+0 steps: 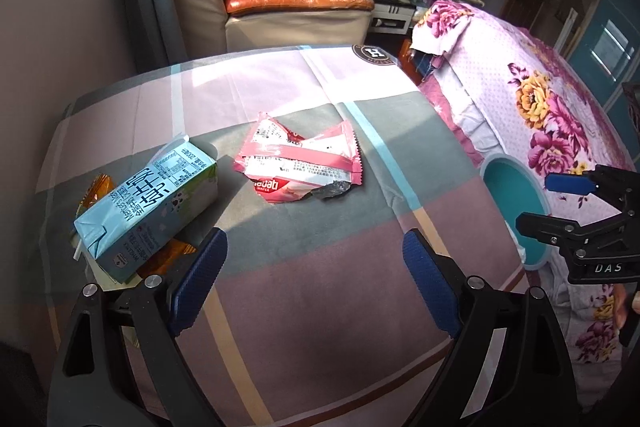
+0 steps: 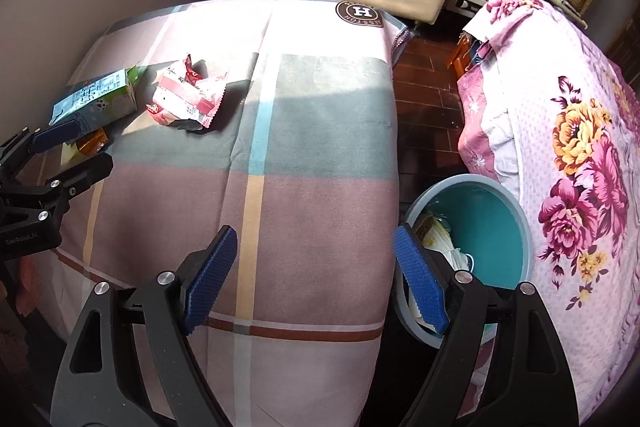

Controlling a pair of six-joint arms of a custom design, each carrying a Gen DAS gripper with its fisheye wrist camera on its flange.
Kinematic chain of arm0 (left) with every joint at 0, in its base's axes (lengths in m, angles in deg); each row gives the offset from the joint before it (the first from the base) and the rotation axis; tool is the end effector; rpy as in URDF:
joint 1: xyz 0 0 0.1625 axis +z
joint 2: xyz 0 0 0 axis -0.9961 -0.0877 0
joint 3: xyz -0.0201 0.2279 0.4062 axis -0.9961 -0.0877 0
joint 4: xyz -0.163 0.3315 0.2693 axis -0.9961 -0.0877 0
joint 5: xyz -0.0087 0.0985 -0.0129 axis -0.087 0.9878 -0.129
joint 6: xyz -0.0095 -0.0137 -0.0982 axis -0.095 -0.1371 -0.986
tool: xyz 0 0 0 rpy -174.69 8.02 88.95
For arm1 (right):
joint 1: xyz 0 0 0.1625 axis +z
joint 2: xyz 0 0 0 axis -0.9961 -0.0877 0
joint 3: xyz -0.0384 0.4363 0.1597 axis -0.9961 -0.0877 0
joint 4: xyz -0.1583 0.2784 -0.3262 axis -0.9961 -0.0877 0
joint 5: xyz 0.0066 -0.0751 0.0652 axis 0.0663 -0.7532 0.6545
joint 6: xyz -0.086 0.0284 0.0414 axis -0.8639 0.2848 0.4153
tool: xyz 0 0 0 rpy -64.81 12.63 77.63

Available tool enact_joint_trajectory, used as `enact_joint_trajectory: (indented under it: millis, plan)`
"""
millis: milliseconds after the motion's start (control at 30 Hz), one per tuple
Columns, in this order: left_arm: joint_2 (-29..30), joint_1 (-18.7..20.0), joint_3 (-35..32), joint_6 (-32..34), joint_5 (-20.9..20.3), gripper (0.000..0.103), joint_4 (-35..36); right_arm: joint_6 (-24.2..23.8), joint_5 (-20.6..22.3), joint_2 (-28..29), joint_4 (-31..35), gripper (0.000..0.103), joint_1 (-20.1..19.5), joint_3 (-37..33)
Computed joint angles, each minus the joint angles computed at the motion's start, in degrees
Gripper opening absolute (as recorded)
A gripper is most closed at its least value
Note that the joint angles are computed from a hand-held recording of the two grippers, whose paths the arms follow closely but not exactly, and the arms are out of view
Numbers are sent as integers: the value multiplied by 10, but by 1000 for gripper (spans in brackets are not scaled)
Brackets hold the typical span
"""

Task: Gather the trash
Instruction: 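Move both grippers back to the table items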

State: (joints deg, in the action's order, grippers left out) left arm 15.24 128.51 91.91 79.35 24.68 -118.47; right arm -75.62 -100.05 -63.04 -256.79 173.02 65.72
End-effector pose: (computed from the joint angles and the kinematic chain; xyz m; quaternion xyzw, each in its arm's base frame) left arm -0.2996 -0.5391 0.0071 0.3358 0.9032 -0.1441 0.2254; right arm 0.0493 -0.4568 0.2800 0.0175 -0.8965 0.2013 0.3942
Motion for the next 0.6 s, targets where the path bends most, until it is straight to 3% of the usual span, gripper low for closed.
enact_joint_trajectory:
  millis: [333, 600]
  plan:
    - [-52, 35, 9, 21, 17, 90, 13, -4, -15, 69, 42, 80, 41, -44]
    - [-37, 66, -42, 61, 39, 90, 70, -39, -8, 114, 93, 80, 45, -96]
